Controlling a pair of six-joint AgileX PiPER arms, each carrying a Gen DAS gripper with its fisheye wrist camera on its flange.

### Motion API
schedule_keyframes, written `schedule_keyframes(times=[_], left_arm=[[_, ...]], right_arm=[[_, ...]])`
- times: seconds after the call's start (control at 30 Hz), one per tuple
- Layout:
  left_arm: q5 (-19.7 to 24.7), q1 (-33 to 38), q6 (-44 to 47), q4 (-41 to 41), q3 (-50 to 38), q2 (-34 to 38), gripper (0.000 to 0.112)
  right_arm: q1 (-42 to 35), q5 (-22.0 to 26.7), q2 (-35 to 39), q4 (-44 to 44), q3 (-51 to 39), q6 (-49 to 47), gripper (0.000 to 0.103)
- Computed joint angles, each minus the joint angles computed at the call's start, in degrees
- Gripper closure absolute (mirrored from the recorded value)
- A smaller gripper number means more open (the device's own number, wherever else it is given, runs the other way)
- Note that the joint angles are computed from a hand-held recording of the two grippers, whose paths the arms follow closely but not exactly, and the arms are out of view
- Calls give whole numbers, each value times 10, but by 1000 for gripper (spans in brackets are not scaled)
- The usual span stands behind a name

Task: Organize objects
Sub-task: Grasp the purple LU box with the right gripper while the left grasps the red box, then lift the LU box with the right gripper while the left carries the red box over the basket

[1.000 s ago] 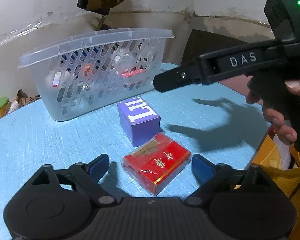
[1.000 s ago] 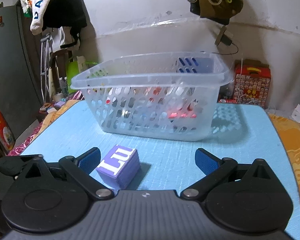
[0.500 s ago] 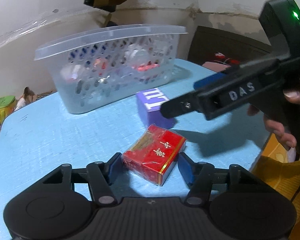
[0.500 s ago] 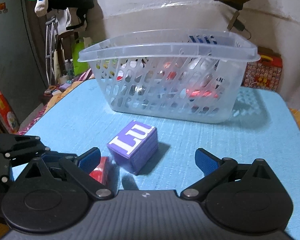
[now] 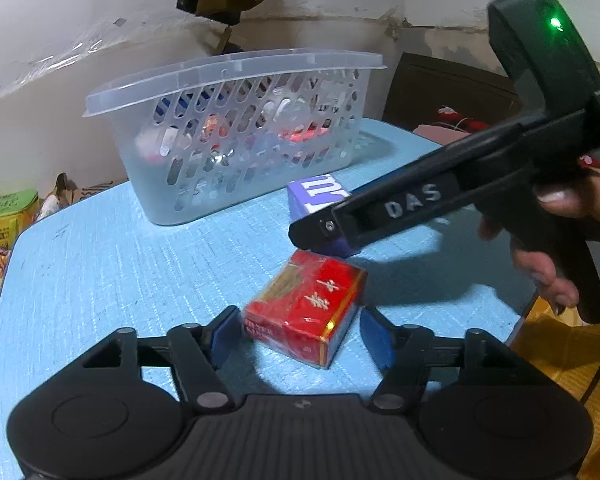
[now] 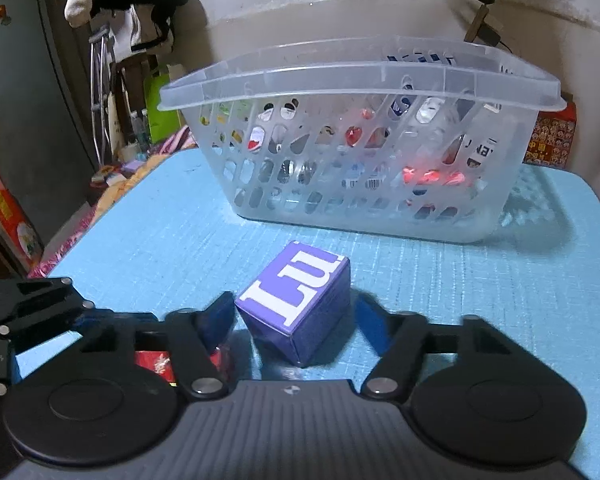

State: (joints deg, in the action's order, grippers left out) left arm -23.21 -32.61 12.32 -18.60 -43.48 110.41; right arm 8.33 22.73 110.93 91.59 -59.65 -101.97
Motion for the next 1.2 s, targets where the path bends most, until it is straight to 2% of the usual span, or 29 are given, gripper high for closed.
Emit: schedule_keyframes(times=[0.17,0.27,0.33,0.37,0.47,0.87,1.2], left_arm=[[3,-3,19,-14,-8,7,39],[3,2,2,-1,-6,7,39],[-2,0,5,-3,-4,7,45],[-8,-4,21,-21,-2,6,50],[-51,-26,102,-122,4,5,50],[-62,-19,73,-101,12,-9,50],[-67,-9,40,-75,20,-16,50]], right_arm=[[4,-2,13,-56,-17,50,45],[2,-3,3,-59,-10,40,50],[-5,-4,-10,-36,2,8,51],[-9,-5,-16,-25,7,-7,51],[-32,9,-29,-11,15,-23,52],[-89,53,-48,57,41,-114,54],[-104,73,-65,80,50,-133,55]])
